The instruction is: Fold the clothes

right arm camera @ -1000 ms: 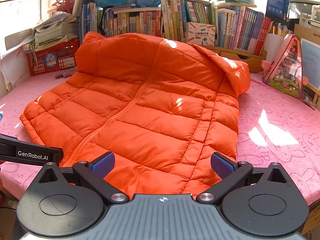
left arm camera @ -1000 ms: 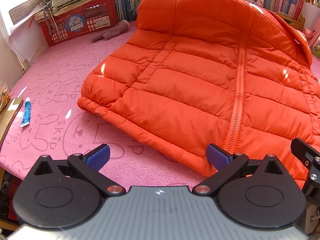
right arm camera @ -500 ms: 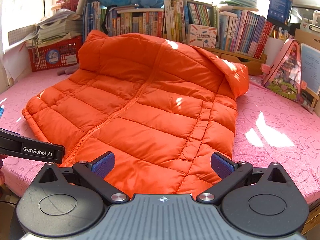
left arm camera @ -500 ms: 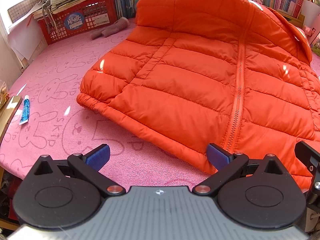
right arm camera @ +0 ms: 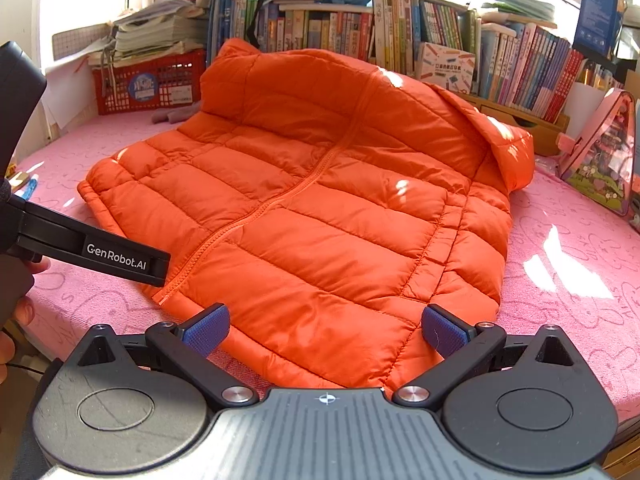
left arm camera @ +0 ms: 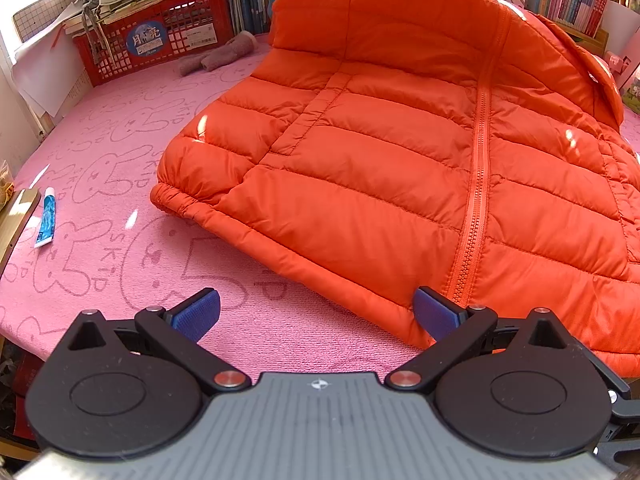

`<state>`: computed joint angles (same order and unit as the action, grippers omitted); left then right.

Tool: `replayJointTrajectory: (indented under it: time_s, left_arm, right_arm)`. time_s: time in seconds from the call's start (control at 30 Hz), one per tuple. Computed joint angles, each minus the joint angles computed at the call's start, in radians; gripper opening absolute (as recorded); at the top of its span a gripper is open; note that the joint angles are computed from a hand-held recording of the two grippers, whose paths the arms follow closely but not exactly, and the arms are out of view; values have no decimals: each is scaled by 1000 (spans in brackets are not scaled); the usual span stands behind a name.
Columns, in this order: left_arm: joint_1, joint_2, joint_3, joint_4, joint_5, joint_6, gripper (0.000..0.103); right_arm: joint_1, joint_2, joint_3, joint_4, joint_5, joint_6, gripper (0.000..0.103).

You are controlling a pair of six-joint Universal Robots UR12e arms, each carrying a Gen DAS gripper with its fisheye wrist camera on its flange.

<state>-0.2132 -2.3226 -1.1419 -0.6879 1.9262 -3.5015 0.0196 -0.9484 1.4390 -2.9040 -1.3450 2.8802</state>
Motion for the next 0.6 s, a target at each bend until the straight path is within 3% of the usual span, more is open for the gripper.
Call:
replayJointTrajectory:
  time_s: [0.4, 0.6]
  left_arm:
    - [7, 5, -13, 15, -25, 3, 103]
    - [19, 14, -29, 26, -68, -8, 103]
  right_arm:
    - [5, -2, 4, 4, -2, -37, 103]
    - [11, -1, 23, -17, -33, -122, 103]
